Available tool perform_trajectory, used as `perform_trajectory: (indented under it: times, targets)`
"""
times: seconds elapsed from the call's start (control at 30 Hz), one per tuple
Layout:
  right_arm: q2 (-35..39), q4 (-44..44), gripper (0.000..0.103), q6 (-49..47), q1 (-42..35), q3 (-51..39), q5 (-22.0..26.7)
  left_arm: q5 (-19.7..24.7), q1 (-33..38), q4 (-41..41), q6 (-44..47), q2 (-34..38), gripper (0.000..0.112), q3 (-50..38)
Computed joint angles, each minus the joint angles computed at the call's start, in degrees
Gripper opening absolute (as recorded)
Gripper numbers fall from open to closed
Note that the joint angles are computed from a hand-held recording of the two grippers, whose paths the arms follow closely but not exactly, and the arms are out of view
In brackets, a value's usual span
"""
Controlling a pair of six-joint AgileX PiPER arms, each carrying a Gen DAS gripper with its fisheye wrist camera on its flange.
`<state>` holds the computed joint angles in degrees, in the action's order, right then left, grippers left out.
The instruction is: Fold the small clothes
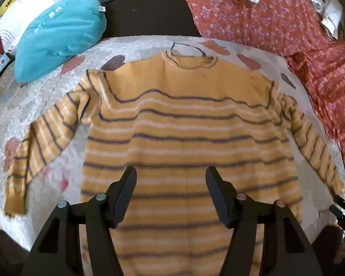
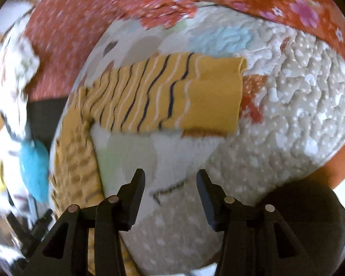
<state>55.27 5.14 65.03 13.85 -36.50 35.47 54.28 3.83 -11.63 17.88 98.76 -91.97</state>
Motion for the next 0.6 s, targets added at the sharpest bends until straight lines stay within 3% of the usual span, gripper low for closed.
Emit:
perform_trajectory:
  times: [0.1,0.17,0.23,0.27,0.3,0.43,0.53,0.6]
  targets:
    - [3.24,-0.17,0.051,3.45,-3.62,0.72,-4.95,-0.36,1.72,-4.03,2.71,2.38,0.061,-1.52]
    - [4.71,-6.16,0.051,12.61,-5.16,0.16,-6.53,0.06,3.41,-6.63,4.14,3.4,0.061,-1.62]
    - [7.31,-9.06,0.036,14.96,-5.89,-2.69,-4.71,1.8,4.53,-7.84,4.38,4.86,0.061,-2.84]
    - [9.46,-11.95,0.013,14.7,-6.01,-6.08,-0.87,2.96,5.07,-8.51,4.4,5.77,0.061,-3.89]
    - [11.14,-13.42,0.008,12.15,-6.75,-9.08,2.69,3.96,5.73,-9.32,4.34,6.56,0.061,-5.1]
    - [13.51,-23.38,0.006,11.35,-5.35,-20.06,14.8,5.58,8.19,-11.01,3.37,7.79,0.061,-9.21]
    - [16.92,-32.36,0.006,9.83,-1.43,-34.24,24.93,7.62,10.86,-11.56,0.56,9.89,0.061,-14.13]
    - [20.5,-36.61,0.006,7.59,0.87,-43.54,29.14,10.03,12.96,-11.73,-1.87,12.35,0.061,-18.72]
